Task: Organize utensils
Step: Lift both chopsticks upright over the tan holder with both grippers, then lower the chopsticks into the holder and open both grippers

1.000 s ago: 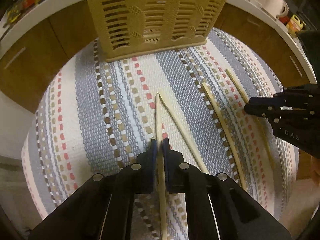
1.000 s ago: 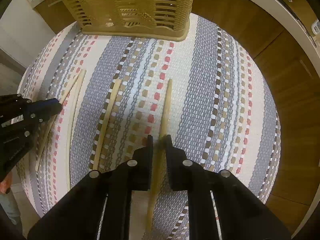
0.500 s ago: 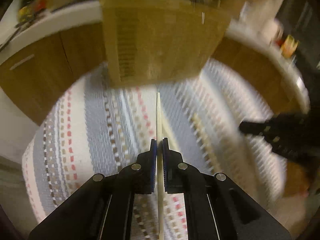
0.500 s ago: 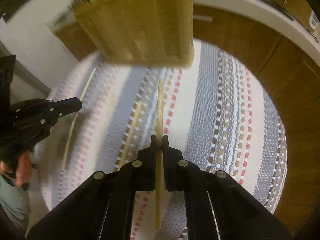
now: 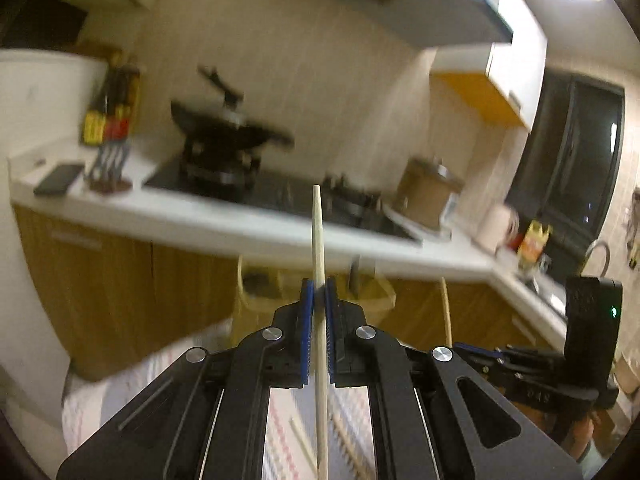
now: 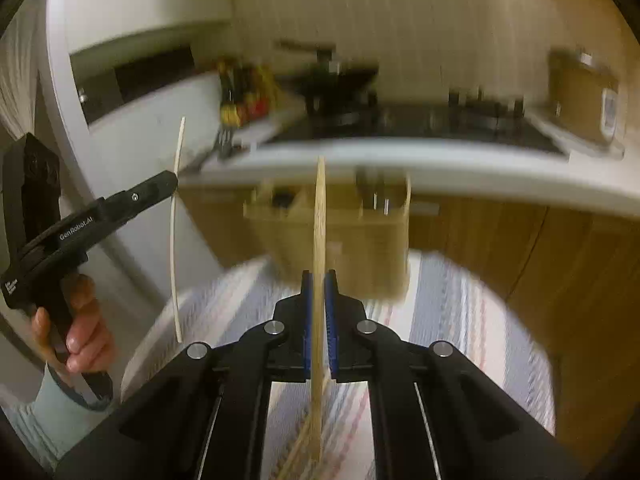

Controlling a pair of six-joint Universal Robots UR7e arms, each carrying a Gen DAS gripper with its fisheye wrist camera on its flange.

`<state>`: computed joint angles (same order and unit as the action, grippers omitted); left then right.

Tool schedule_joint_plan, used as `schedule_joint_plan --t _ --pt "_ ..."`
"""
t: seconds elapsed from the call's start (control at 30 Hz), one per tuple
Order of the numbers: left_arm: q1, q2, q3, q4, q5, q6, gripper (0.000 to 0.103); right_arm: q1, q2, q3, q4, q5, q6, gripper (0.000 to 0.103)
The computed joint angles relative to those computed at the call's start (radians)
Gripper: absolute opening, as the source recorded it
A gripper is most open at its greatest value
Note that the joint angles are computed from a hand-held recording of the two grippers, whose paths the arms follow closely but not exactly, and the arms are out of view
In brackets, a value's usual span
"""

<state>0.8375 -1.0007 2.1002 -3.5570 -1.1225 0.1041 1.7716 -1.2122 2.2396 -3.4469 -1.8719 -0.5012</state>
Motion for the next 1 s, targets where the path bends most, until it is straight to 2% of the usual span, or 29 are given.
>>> schedule_joint_plan --t 0.23,0.43,0.6,0.67,0.73,1.0 --pt "0.01 0.063 -0.129 -0.147 -0.031 0.057 0.004 0.031 0.106 -0.143 -0.136 0.014 -0.08 0.004" --pt "0.043 0.148 -0.274 -0.19 -0.035 0.109 0.004 0.032 0.186 -0.274 -0.196 0.038 -0.121 0.004" --pt "0.067 0.224 -0.36 -0.222 -0.022 0.166 0.004 0.008 0.243 -0.349 -0.265 0.071 -0.138 0.004" --pt "0.08 0.249 -0.387 -0.232 -0.017 0.168 0.004 -0.016 0.269 -0.369 -0.3 0.115 -0.136 0.004" --pt "0.097 0.268 -0.408 -0.224 -0.025 0.152 0.004 -0.029 0.3 -0.382 -0.349 0.122 -0.147 0.004" --pt "0.141 0.319 -0.427 -0.277 -0.07 0.17 0.004 -0.079 0.368 -0.421 -0.368 0.147 -0.162 0.004"
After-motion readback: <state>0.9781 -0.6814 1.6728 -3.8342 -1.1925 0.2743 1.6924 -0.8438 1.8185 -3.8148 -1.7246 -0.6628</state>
